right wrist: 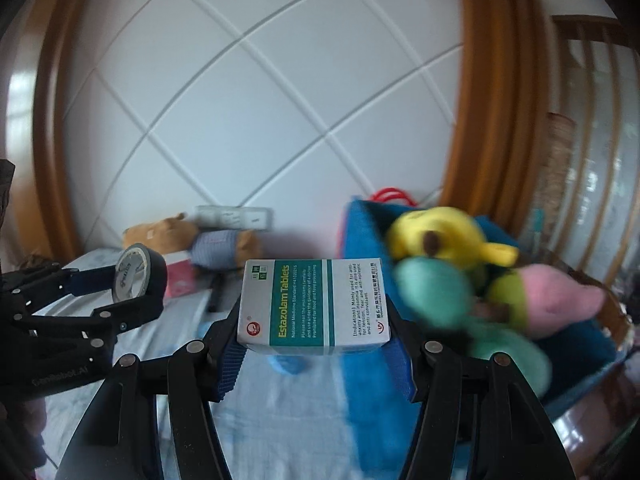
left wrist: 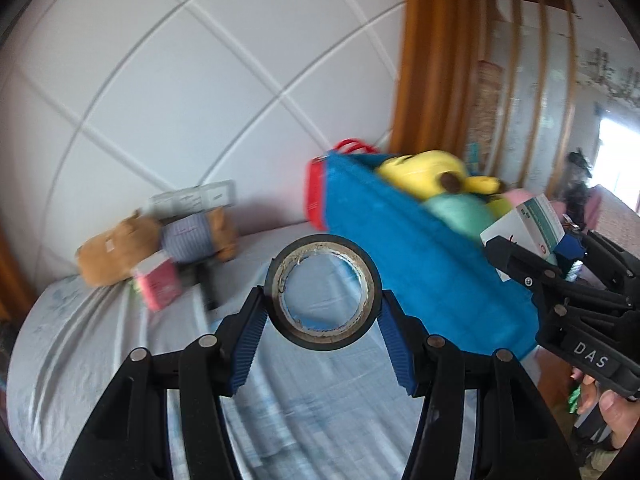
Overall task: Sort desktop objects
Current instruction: 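Carry the box and tape roll with both tools over the blue crate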
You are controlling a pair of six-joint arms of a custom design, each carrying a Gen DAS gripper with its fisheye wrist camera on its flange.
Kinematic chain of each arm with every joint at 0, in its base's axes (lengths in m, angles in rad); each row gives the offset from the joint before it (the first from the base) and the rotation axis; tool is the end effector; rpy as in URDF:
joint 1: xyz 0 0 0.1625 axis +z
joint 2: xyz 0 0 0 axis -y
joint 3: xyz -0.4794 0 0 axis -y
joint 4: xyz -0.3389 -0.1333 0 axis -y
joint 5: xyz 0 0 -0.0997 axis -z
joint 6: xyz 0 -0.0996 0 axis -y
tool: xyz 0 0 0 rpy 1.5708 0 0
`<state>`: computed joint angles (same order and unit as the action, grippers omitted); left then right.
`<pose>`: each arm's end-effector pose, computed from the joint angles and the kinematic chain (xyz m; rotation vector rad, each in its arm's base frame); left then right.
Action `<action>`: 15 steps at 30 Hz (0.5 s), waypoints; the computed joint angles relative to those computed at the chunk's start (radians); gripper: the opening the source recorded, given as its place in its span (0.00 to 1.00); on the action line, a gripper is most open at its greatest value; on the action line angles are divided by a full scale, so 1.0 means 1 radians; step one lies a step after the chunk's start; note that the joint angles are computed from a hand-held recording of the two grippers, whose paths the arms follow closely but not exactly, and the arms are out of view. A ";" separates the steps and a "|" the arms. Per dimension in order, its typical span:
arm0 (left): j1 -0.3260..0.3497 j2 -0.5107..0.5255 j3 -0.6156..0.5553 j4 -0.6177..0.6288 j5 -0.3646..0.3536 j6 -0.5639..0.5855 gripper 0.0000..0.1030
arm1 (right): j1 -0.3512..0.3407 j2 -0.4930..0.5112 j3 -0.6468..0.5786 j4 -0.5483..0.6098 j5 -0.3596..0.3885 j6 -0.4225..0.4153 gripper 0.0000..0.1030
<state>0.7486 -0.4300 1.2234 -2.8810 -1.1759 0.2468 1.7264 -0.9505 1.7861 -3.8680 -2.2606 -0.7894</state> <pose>-0.4734 -0.6740 0.0901 1.2920 2.4716 -0.8639 0.1610 -0.5752 0.3920 0.2937 -1.8091 1.2906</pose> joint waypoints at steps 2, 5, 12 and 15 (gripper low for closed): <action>-0.036 0.041 -0.039 0.000 -0.002 -0.013 0.54 | -0.030 -0.060 0.032 -0.004 0.015 -0.011 0.58; -0.090 0.118 -0.129 0.023 -0.005 -0.030 0.54 | -0.095 -0.155 0.074 0.023 0.050 -0.013 0.58; -0.173 0.305 -0.390 0.198 -0.019 -0.077 0.54 | -0.264 -0.317 0.093 0.155 0.116 0.008 0.58; -0.194 0.366 -0.481 0.307 0.002 -0.099 0.54 | -0.329 -0.354 0.082 0.210 0.137 0.041 0.58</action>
<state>0.5550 -0.0644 0.7421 -2.5742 -1.1738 0.1473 1.3976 -1.3047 1.8677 -3.6583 -2.1238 -0.7489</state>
